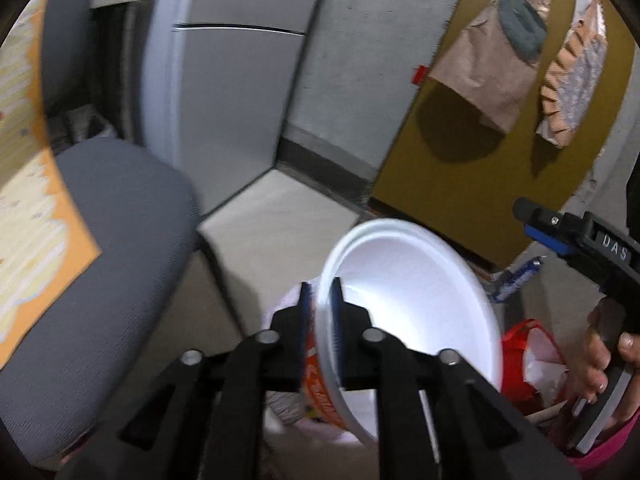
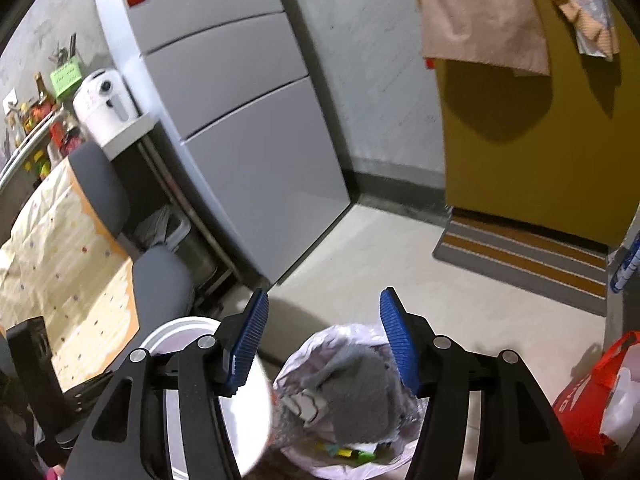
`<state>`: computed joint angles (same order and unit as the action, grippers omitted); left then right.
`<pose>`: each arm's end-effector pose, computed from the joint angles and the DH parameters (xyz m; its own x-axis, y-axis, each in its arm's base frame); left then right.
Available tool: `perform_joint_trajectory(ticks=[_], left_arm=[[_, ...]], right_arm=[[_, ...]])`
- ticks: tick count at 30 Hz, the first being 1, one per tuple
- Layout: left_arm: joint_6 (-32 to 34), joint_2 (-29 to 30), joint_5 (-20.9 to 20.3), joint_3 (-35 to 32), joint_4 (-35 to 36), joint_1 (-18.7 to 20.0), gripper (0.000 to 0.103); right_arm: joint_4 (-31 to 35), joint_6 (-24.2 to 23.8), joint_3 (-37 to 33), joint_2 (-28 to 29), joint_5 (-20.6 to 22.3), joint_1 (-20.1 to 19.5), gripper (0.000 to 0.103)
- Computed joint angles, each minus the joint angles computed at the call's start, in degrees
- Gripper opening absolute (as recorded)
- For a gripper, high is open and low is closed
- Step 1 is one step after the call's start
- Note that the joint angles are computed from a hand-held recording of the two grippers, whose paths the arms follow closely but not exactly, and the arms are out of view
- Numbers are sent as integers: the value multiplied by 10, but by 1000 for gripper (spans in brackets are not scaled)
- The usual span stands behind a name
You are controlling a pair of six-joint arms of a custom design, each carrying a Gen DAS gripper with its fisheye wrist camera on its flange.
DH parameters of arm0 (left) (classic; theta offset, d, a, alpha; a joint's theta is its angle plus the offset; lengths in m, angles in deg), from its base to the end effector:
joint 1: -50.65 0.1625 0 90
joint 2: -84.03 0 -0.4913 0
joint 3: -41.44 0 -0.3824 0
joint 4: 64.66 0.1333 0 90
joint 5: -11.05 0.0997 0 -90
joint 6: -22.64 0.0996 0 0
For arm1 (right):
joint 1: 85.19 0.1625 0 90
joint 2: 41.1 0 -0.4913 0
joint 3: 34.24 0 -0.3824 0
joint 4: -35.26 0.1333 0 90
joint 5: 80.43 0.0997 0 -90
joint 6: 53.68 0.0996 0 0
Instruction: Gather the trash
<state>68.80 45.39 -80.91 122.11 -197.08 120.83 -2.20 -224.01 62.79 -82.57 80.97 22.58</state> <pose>-0.1383 -0.7667 0.1144 -0.4066 0.9134 0.0188 0.9129 0.4070 -0.0294 0.2152 -0.5439 0.0678 -0.5864 0.7994 0.1306 0.0037 0.1639 -0.9865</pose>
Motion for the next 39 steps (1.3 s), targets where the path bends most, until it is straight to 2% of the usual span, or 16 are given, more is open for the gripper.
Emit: perform_joint_trajectory(ticks=[1,2,3,6,11,15,19,21,25,39], left_arm=[[1,4,-6,-2,4,0,71],[3,8,-13,2,-16,3,80],[3,9,-13,9,-38,4,81],[-3,13,25,8,-60,5,81],[5,0,60,20,-130,11,81],[15,-18,83,26,-169,16,82],[25,-36,103,37,-200,17,95],[27,-50,123,40,-198,19,96],[14,-69,161,27,-158,22,96],[-58,-119,251,12,-148,48,96]], right_arm=[[-4,0,4,-2,0,-1,60],[1,4,4,-2,0,-3,60],[17,13,0,1,-3,-6,60],[64,37,-20,13,-12,-10,61],[142,62,-65,39,-45,-13,61],[210,69,-112,64,-74,-8,68],[271,44,-174,98,-77,6,78],[282,24,-194,110,-69,15,87],[278,-19,-218,123,-64,31,88],[378,-64,-317,170,-113,60,92]])
